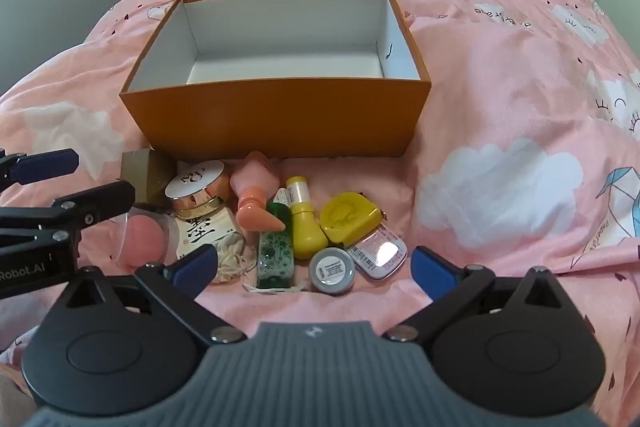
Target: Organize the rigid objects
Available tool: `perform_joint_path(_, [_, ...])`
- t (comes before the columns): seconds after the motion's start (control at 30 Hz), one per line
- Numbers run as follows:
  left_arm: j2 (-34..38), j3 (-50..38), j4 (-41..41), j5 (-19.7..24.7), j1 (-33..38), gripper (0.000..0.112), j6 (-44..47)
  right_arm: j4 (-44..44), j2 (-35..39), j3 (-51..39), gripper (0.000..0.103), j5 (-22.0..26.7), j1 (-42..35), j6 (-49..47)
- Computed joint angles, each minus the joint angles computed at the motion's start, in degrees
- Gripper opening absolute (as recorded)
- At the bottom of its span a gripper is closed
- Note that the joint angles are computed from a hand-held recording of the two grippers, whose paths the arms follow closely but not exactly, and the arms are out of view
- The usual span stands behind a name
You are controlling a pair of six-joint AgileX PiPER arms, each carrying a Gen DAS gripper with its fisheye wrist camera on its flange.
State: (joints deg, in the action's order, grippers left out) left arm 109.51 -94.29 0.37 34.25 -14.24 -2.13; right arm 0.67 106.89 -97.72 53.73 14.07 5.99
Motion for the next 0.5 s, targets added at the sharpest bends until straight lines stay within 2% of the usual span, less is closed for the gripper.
perform_joint_path(0.3, [-1.2, 1.8, -2.6, -1.1, 0.5, 0.089, 3.1, 0.0, 0.3, -0.9, 0.101, 1.1, -0.6, 0.1])
perform_joint_path(0.33, [0.4, 0.2, -0.9, -0.1, 0.6, 0.089, 1.8, -0.4, 0.3, -1.0, 0.101, 1.1, -0.4, 0.5])
perform_joint_path(0.47, [0.3, 0.8, -1.6, -0.7, 1.1, 0.089, 2.8, -0.7, 1.1, -1.4, 0.101, 1.5, -0.1, 1.2])
perform_joint_path(0.5, [0.7, -0.8, 0.5, 1.0, 0.1, 0.089, 0.4, -0.7, 1.2, -1.5, 0.101, 1.8, -0.2, 1.3])
